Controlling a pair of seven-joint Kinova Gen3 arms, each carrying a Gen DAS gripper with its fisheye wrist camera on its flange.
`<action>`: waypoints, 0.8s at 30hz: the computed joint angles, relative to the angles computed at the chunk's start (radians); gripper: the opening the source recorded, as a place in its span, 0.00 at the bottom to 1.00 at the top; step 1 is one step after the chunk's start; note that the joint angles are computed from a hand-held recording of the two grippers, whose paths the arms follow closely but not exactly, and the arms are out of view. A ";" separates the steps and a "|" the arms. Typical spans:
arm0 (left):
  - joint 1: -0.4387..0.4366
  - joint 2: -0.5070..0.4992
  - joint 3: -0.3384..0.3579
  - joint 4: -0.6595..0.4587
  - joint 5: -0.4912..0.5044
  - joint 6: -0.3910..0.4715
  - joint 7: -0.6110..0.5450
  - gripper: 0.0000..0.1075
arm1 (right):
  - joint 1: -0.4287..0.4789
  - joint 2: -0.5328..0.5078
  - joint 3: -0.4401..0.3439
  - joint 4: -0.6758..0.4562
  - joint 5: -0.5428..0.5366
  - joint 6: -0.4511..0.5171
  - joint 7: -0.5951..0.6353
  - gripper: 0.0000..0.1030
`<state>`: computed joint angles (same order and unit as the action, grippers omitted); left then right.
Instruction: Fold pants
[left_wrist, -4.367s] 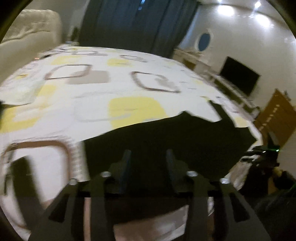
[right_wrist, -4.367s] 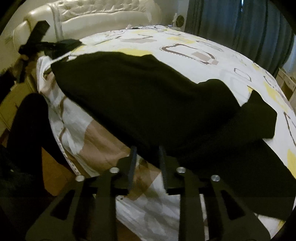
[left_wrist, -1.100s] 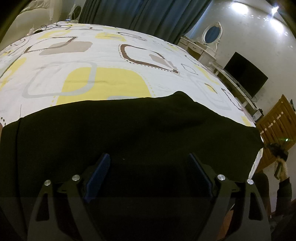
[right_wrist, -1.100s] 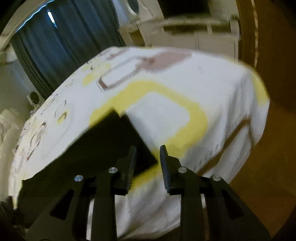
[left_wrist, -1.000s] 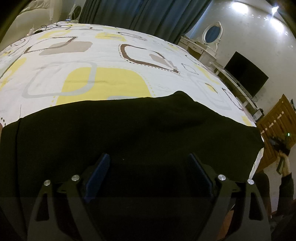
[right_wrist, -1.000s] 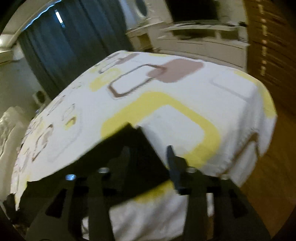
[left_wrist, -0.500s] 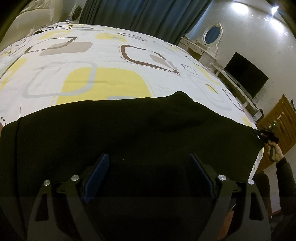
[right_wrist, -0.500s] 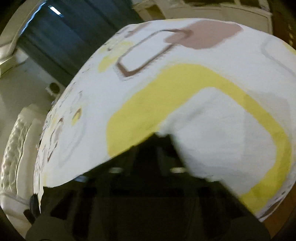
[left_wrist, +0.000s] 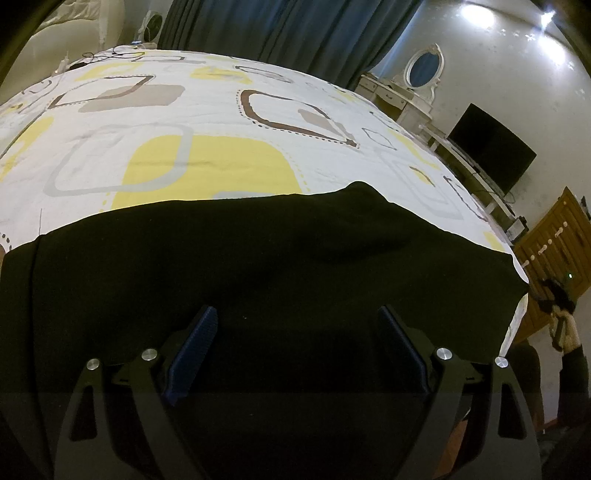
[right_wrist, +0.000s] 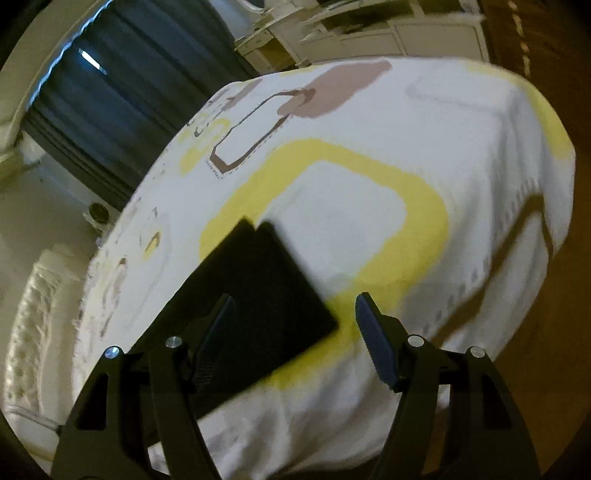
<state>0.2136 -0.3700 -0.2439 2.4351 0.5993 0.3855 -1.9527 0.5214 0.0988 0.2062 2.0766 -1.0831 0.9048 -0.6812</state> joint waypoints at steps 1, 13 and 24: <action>-0.001 0.000 0.001 0.000 -0.002 0.000 0.001 0.81 | 0.014 0.004 0.000 0.015 -0.024 0.016 0.018 0.66; 0.011 0.000 0.004 0.008 -0.012 -0.027 0.016 0.81 | 0.035 0.113 -0.037 0.047 -0.199 0.068 0.118 0.65; 0.013 0.001 0.007 0.006 -0.033 -0.034 0.044 0.81 | 0.035 0.130 -0.049 0.088 -0.303 0.046 0.234 0.13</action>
